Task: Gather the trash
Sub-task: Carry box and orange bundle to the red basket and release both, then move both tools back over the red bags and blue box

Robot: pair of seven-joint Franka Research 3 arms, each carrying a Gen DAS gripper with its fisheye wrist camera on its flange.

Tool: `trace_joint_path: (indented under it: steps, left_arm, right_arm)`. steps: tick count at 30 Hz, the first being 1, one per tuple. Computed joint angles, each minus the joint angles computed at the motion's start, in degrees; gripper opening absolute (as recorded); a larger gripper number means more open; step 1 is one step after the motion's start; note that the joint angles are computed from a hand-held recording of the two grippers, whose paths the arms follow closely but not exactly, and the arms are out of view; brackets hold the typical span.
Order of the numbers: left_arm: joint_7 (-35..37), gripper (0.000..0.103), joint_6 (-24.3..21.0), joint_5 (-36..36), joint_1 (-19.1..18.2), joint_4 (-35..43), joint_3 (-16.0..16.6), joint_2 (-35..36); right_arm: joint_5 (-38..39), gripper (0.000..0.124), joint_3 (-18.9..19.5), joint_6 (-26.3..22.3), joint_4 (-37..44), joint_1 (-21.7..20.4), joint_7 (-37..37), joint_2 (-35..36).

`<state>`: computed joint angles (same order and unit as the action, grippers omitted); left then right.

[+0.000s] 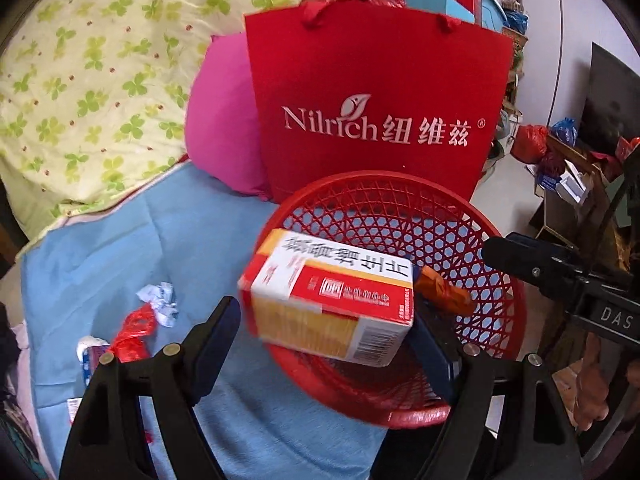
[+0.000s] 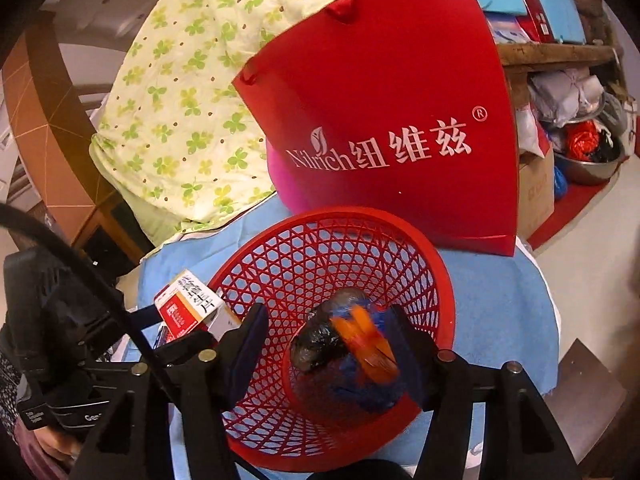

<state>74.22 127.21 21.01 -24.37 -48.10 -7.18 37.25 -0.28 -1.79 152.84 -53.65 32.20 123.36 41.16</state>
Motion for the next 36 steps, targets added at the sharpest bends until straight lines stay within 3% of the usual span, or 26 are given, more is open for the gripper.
trace_joint_path:
  steps: [4, 10, 22, 30, 36]
  left_arm:
    - [-4.0, 0.084, 6.2, 1.6, 1.6, -13.7, 0.2, -8.8]
    - [-7.9, 0.084, 8.6, 3.6, 3.5, -19.2, -0.6, -12.9]
    - [-12.6, 0.084, 10.7, 8.6, 4.1, -27.9, -1.3, -19.4]
    - [-17.2, 0.084, 13.0, 10.9, 6.7, -36.5, -2.1, -26.4]
    - [-21.5, 0.084, 13.9, 13.8, 8.6, -42.0, -2.7, -30.9]
  right_arm:
    - [-4.9, 0.064, -3.4, -3.9, 3.5, 2.8, 1.4, 0.8]
    - [-14.5, 0.064, -7.6, -8.6, 7.6, 7.2, 6.0, 1.0]
    - [-28.3, 0.064, -9.0, -9.1, 2.6, 11.1, 11.1, -5.0]
    - [-33.9, 0.066, -8.7, -12.8, 7.3, 13.0, 10.6, -3.7]
    - [-33.9, 0.066, -8.3, -16.0, 14.8, 14.1, 6.7, 0.1]
